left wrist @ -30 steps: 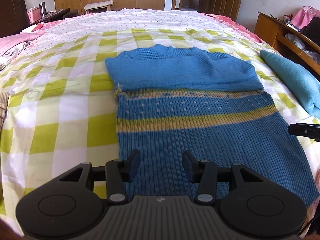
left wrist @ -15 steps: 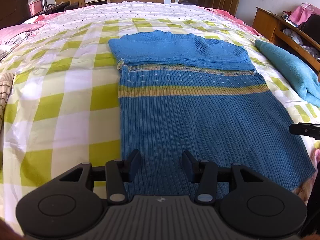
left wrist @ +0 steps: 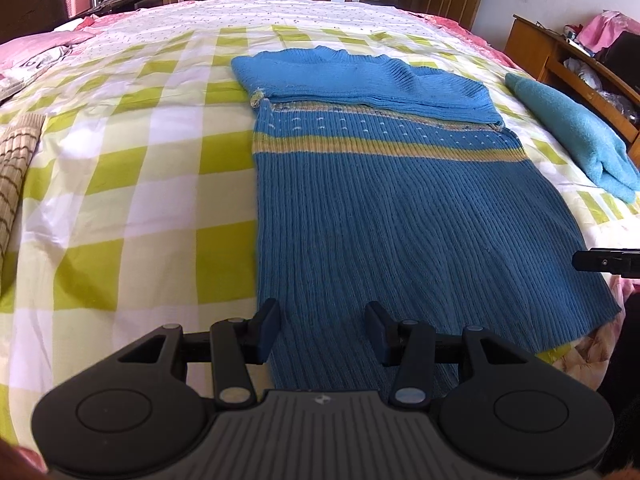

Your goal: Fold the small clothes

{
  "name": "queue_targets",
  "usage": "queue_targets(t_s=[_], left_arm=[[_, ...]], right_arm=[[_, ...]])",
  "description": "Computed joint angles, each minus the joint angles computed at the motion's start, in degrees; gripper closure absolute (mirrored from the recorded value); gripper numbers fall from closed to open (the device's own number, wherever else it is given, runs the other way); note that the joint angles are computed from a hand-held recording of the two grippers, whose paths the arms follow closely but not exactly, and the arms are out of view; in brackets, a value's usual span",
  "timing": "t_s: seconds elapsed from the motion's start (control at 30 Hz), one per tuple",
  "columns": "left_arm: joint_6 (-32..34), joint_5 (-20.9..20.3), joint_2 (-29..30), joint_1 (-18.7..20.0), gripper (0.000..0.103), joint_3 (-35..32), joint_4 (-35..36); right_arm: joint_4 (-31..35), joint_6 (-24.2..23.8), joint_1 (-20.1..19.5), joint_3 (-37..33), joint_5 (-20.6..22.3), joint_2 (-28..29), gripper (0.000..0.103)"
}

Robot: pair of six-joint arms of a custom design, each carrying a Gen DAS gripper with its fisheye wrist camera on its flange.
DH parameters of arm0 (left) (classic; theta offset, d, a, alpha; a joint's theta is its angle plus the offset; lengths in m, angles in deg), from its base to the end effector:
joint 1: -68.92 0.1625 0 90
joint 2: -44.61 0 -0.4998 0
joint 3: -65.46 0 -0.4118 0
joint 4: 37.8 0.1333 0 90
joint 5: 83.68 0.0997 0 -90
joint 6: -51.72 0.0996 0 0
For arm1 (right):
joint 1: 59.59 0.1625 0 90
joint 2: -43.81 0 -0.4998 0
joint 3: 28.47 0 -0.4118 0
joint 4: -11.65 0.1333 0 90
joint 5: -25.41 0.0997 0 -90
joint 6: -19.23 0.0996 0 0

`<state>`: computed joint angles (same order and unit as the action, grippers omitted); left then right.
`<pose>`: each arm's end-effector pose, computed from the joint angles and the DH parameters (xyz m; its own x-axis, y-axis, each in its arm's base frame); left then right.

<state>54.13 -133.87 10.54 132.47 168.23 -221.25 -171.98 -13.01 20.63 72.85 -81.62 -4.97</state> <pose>-0.1292 -0.7021 0.0311 -0.7894 0.1363 -0.5985 0.4381 0.8081 -0.3938 -0.0193 -0.7248 0.2053 -0.8376 -0.0984 0.5373 -0.3769 0.8161 -0.4382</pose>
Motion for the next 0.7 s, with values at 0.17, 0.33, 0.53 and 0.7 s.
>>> queue_targets(t_s=[0.17,0.33,0.53,0.7], left_arm=[[0.73,-0.03,-0.09,-0.24,0.049,0.87,-0.38],[0.93,-0.71,-0.19,-0.28,0.047,1.12,-0.44],[-0.29,-3.06,-1.06,0.29,0.048,1.61,-0.22],[-0.36,-3.61,-1.25,0.44,0.048,1.70,-0.24]], right_arm=[[1.22,0.01,0.02,0.12,-0.16,-0.25,0.049],[3.02,0.38,-0.13,0.18,0.35,-0.78,0.049],[5.15,1.80,-0.65,0.46,1.85,-1.64,0.049],[6.80,3.31,-0.99,0.07,2.89,-2.01,0.054]])
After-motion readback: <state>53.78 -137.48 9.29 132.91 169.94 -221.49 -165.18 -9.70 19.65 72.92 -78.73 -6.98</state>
